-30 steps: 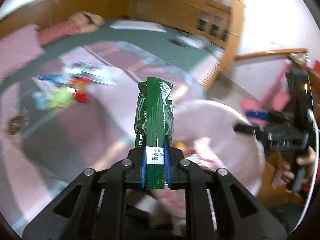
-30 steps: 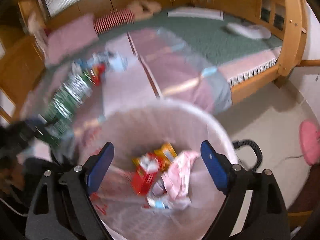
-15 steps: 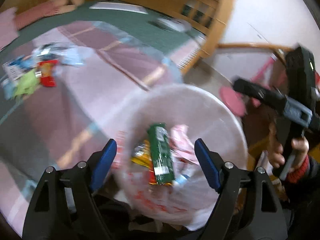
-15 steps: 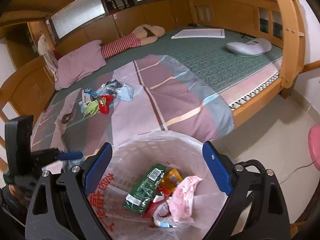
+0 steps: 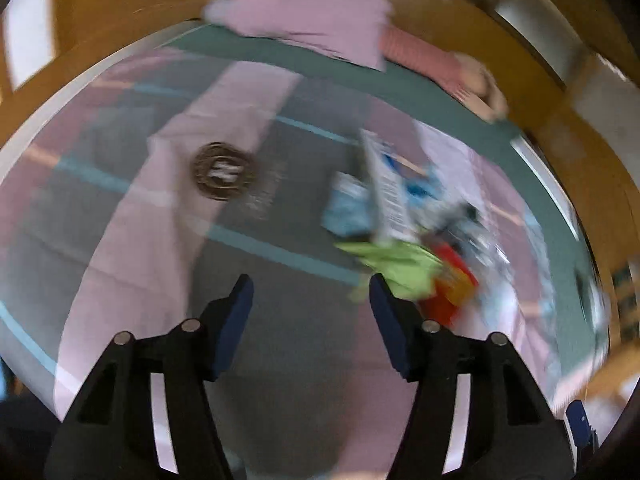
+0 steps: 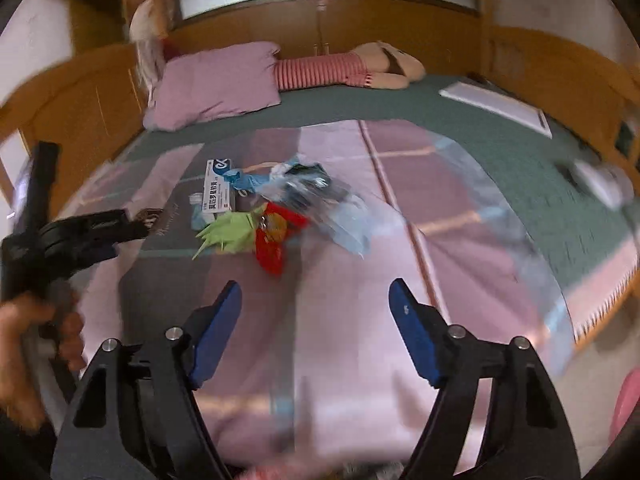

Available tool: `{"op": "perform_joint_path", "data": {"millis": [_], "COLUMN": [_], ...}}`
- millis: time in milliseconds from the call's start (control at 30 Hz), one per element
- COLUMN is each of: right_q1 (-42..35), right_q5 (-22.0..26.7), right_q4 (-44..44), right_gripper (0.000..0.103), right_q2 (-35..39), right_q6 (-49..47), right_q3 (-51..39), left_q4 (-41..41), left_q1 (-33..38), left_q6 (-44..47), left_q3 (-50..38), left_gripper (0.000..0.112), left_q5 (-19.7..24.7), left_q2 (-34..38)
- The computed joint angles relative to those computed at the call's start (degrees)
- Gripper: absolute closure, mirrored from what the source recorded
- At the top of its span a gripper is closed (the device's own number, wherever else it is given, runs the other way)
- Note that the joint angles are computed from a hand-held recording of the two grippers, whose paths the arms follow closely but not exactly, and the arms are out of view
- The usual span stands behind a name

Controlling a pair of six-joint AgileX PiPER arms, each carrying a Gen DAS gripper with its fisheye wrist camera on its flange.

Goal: Collect trash
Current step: 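Reach the left gripper to the green paper crane while the right gripper grasps the red snack wrapper, then close the left gripper on the green paper crane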

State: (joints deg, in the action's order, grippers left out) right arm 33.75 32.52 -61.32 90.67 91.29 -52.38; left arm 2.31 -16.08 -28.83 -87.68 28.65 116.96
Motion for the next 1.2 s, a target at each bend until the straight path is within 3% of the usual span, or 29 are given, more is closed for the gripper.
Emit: {"op": "perform_joint_path", "data": {"millis": [67,100,167,233,300,400,433,467,500,533,567,600,767,900,967,1067,1133,1200], "right_q1": [-0.30,-0.25,-0.59,-1.61,-2.72,-2.67,-3.53,-4.00,-4.39,-5.02,-5.56,-6.17,-7.46,-7.98,-7.29,-6.11,-5.66,-5.92], "right_q5": [0.49,1.16,2.89,1.59,1.13,5.90,4.12,2.87,2.49,2.22,1.41,0.42,-4.83,-7.46,-4.96,-3.20,-2.63,-3.06], "right_q4": [-2.58,-2.19,1.84,6.21,13.30,19.37,21.85,22.46,23.34,24.99,26.50,28.41,33.07,34.44,31.52,29.16,27.71,27.17], "right_gripper": [0.028,0.028,0.028,0.028,0.027,0.028,0.029,0.042,0.063,0.075,0.098,0.102,0.102,0.102,0.102,0.101,0.089,0.068], "right_q2": [8.09,11.33,18.69,23.66,26.75,31.79,31.80,31.75,31.79,31.60,31.31,31.00,23.27,15.89,13.13,10.93,10.88,10.84], "right_q6": [-1.12,-2.86,-9.80,-16.48,-25.43,-34.83,-37.06,-37.54,-38.59,-40.49,-41.66,-42.82,-44.40,-43.47,-39.99,-36.83,-34.69,-33.06], "right_q3": [-6.42,-9.16,-16.31,-21.11,-25.47,-33.04,-33.11,-32.97,-33.14,-33.22,-32.94,-32.75,-24.50,-17.30,-15.16,-12.50,-11.18,-9.85], "left_q4": [-2.72,-5.97,-6.52,-3.78,-3.77,-5.48,-5.66,-5.91,-5.97,-5.81,-5.53,-5.48,-4.95,-5.84,-6.13,-4.33,-8.57,-10.49], "left_q1": [2.97,4.47,5.89,5.81,5.89,5.69,5.41,5.23,5.11,4.84,4.69,4.74,4.66,3.26,1.81,-0.72,-1.50,-2.11], "left_q6": [1.89,3.47,1.78,0.56,1.03,1.71,1.58,1.45,1.15,0.44,-0.20,-0.34,-0.74,3.97,7.49,9.85,16.16,19.49], "left_q3": [-5.35,-5.81,-5.95,-7.48,-8.62,-9.85,-9.89,-9.93,-9.91,-10.08,-9.94,-9.15,-9.64,-12.40,-16.56,-24.98,-33.47,-39.19], "left_gripper": [0.046,0.045,0.042,0.038,0.038,0.038,0.038,0.038,0.038,0.038,0.038,0.038,0.038,0.036,0.025,0.023,0.022,0.022], "left_q5": [7.38,8.46,9.43,10.97,11.89,12.30,12.14,11.92,11.45,11.01,10.53,10.01,8.65,7.79,8.25,9.76,13.35,16.23], "left_q2": [4.14,4.92,5.61,6.60,7.15,7.94,8.04,7.98,8.11,8.21,8.07,7.52,7.61,9.18,11.84,17.25,22.67,26.36]}}
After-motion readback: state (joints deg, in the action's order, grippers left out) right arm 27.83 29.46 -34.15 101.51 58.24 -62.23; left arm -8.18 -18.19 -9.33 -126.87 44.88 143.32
